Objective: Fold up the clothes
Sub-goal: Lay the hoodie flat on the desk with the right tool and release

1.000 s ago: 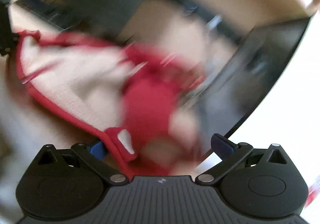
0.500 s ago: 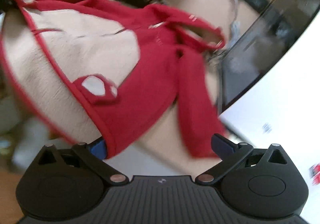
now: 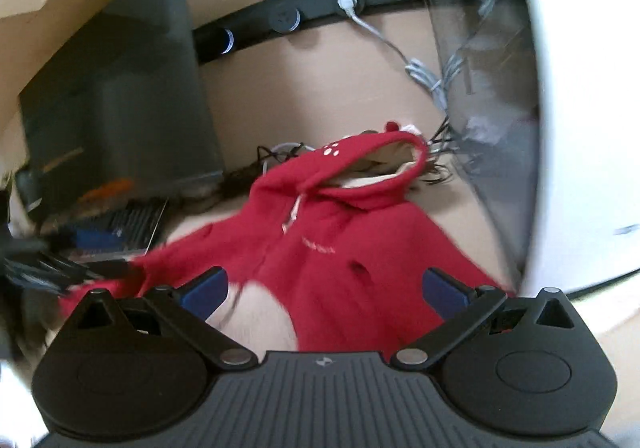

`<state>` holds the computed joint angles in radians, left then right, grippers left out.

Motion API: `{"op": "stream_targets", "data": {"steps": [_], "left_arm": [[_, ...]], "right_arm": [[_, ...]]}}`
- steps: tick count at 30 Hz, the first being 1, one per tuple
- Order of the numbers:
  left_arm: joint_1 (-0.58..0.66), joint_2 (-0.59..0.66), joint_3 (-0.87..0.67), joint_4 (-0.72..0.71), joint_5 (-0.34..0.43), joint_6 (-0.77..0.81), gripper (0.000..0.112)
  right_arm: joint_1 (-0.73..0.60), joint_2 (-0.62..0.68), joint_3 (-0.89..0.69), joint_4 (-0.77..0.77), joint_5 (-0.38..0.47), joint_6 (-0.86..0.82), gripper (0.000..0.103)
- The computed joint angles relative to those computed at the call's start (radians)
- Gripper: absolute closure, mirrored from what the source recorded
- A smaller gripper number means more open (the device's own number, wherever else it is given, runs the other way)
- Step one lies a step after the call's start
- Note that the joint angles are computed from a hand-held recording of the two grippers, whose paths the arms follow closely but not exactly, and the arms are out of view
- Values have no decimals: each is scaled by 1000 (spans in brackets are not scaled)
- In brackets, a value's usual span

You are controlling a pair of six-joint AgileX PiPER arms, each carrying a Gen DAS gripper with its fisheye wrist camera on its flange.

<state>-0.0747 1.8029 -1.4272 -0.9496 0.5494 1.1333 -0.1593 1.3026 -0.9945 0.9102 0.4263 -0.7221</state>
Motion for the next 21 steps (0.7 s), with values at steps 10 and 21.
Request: {"op": "stream_targets", "data": {"steps": [10,21], "left_arm": [[-22,55,75,506,-256,-488,9],[49,0,179,348,-273,-414,9]], "right_arm": [[126,415,-293,-40,82,96,0],[341,375,-327,-609,143,373,0]]}}
